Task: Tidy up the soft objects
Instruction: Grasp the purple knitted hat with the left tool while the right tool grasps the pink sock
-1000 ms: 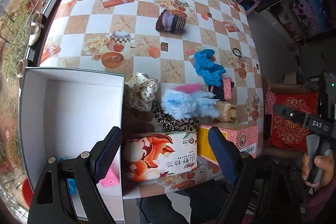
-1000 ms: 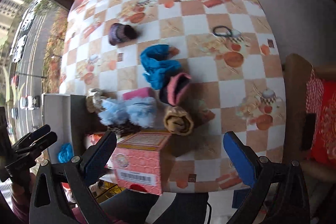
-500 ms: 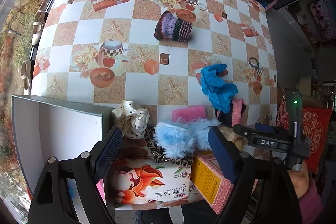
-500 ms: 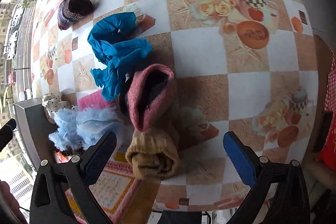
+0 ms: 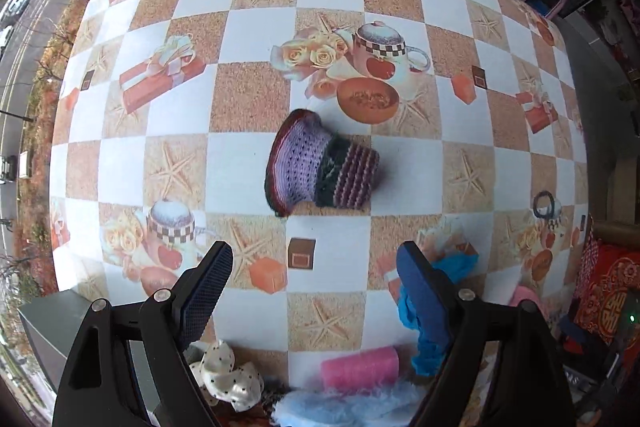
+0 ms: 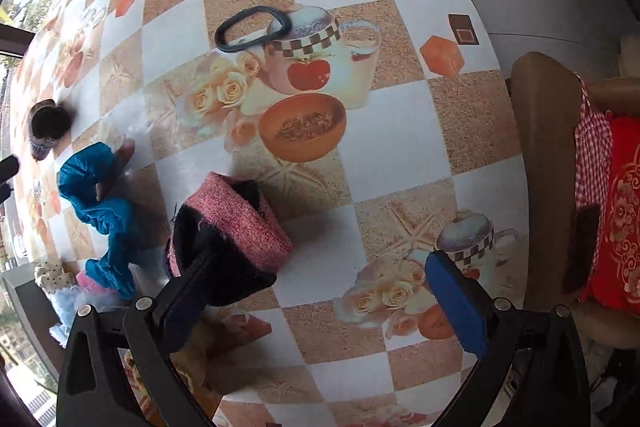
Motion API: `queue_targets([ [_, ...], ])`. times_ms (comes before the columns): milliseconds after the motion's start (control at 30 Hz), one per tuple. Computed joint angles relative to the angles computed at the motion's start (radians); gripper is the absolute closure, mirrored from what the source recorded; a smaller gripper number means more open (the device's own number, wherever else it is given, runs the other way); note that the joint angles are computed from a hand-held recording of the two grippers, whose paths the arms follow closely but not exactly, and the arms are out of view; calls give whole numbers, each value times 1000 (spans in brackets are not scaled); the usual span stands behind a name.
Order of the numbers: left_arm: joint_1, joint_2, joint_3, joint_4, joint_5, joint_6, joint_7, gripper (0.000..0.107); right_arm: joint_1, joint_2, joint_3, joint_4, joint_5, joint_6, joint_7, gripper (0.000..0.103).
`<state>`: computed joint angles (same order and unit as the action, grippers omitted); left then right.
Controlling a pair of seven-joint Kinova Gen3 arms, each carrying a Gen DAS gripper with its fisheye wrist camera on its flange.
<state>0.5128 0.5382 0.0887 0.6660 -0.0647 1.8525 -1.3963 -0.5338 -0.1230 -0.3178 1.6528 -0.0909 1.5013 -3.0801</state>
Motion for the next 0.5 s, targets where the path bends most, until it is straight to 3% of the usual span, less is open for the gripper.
queue_targets([
  [167, 26, 57, -13, -20, -22, -29, 28, 21, 6, -23, -4, 40, 0, -94, 10, 1],
  [267, 33, 76, -20, -10, -33, -41, 39, 21, -2, 15, -5, 31, 7, -126, 52, 1],
  [500, 15, 111, -22, 19, -25, -56, 57, 21, -54, 125, 14, -6, 41, -118, 76, 1],
])
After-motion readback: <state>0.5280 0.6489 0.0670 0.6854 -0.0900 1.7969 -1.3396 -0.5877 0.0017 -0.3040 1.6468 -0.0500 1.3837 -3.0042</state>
